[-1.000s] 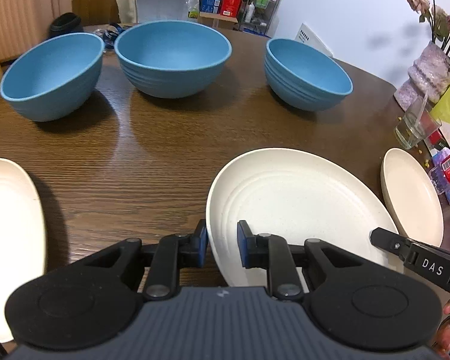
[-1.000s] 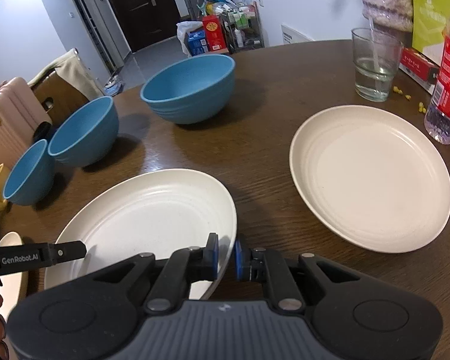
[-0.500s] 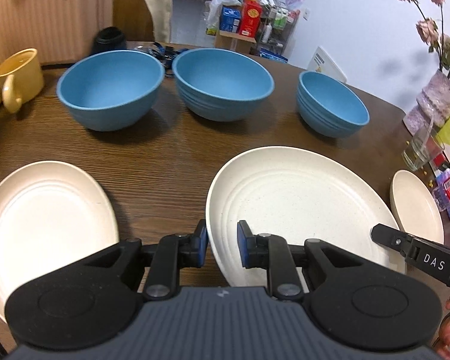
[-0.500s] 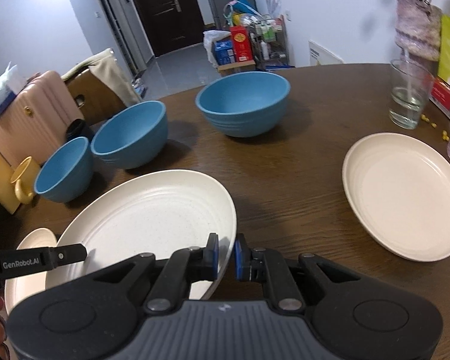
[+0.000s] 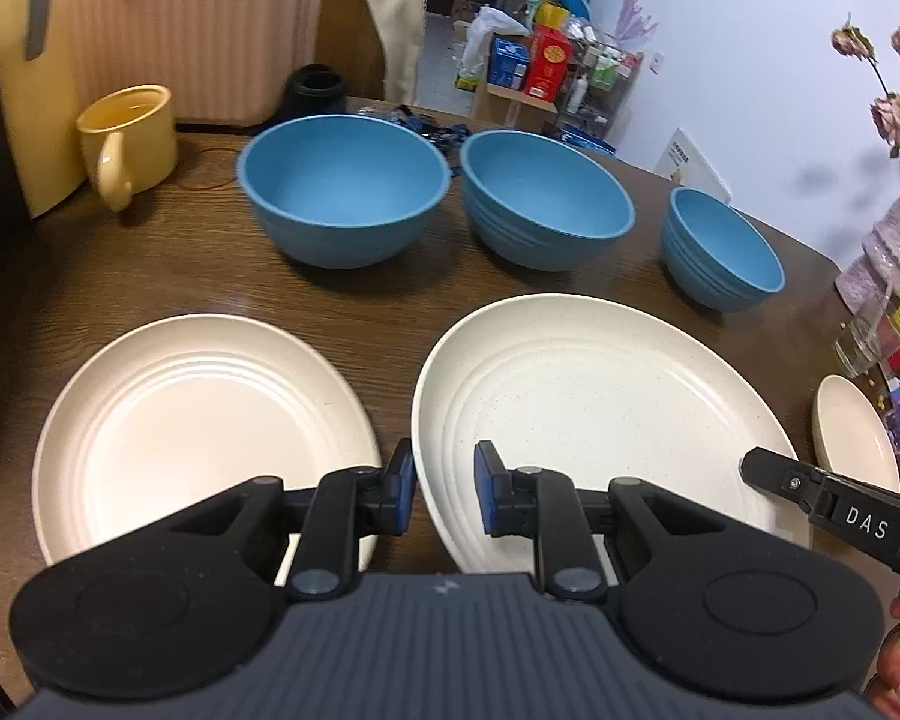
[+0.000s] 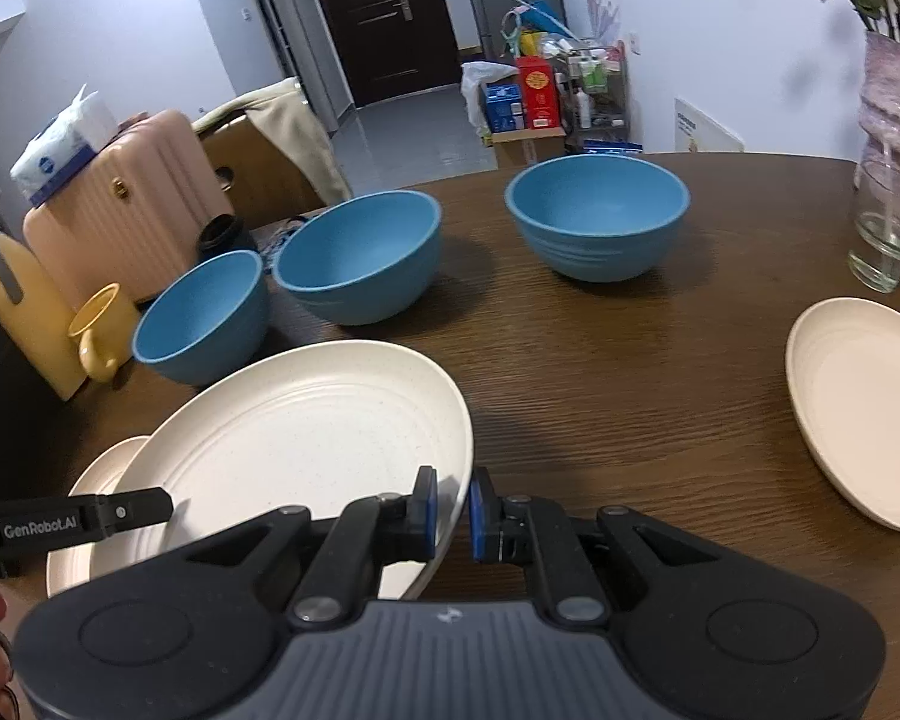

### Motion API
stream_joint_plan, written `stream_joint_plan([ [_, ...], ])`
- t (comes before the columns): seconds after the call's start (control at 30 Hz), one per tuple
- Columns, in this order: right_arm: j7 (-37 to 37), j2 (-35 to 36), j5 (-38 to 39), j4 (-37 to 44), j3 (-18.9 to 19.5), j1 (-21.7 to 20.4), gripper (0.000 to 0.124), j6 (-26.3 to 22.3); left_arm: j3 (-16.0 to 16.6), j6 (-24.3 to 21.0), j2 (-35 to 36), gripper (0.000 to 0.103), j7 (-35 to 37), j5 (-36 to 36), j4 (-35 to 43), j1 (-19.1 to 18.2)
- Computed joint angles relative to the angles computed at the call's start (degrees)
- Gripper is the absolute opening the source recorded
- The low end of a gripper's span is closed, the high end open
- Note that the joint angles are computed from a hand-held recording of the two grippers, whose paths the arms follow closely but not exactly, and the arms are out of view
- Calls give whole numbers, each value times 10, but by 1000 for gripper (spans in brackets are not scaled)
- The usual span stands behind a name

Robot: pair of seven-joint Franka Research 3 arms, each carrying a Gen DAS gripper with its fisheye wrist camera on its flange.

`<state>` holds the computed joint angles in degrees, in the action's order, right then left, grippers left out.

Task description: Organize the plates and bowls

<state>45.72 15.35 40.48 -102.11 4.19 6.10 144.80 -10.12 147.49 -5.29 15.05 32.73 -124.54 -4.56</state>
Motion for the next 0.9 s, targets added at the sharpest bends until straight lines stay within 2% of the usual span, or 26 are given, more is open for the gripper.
stream_joint_plan([
  [0.9,29,-54,-13,-74,24,81,11,38,19,11,-163,21,50,-42,-167,65],
])
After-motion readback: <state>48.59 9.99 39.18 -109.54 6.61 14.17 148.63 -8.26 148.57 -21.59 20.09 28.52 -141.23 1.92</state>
